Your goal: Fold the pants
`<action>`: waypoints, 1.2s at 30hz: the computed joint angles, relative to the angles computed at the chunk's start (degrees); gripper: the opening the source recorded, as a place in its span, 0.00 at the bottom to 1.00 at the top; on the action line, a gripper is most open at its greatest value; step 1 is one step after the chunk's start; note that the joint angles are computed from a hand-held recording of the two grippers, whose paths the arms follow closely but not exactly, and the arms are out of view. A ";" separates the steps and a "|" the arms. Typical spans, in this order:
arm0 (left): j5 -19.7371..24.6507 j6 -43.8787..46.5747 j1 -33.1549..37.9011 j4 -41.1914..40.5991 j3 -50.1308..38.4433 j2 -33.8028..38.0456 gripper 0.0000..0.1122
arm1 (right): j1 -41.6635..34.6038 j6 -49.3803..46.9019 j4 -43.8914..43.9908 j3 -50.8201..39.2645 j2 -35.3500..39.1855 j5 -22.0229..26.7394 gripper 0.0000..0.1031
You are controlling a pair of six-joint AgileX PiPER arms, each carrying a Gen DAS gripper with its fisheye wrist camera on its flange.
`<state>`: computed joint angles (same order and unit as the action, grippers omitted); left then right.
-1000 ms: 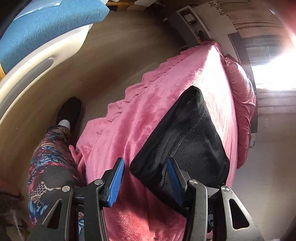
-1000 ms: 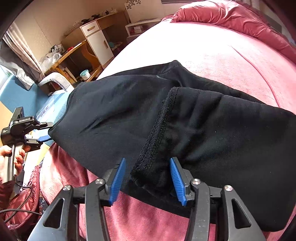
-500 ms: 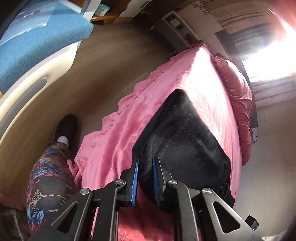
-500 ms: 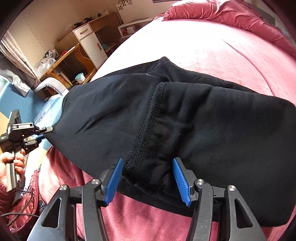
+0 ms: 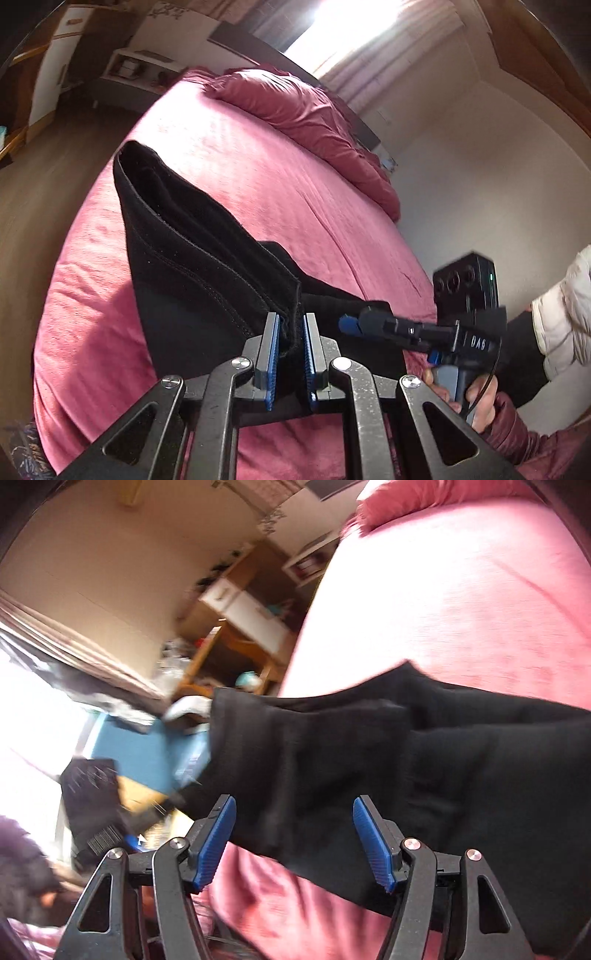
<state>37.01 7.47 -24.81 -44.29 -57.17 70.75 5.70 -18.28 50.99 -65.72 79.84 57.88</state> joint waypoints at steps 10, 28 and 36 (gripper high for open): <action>1.16 -3.03 -7.68 6.91 -4.35 3.11 0.10 | 10.51 6.67 -10.39 -24.56 19.28 9.53 0.65; 11.46 4.37 12.60 -7.66 0.65 -4.72 0.19 | 6.52 7.08 -11.81 -18.11 9.84 7.65 0.13; 7.21 -5.51 6.38 2.30 -2.30 1.51 0.22 | -5.57 3.44 -5.41 -11.48 -1.14 10.65 0.13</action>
<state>44.21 1.97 -18.44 -41.99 -59.48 72.26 0.13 -14.83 45.58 -77.20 78.70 68.53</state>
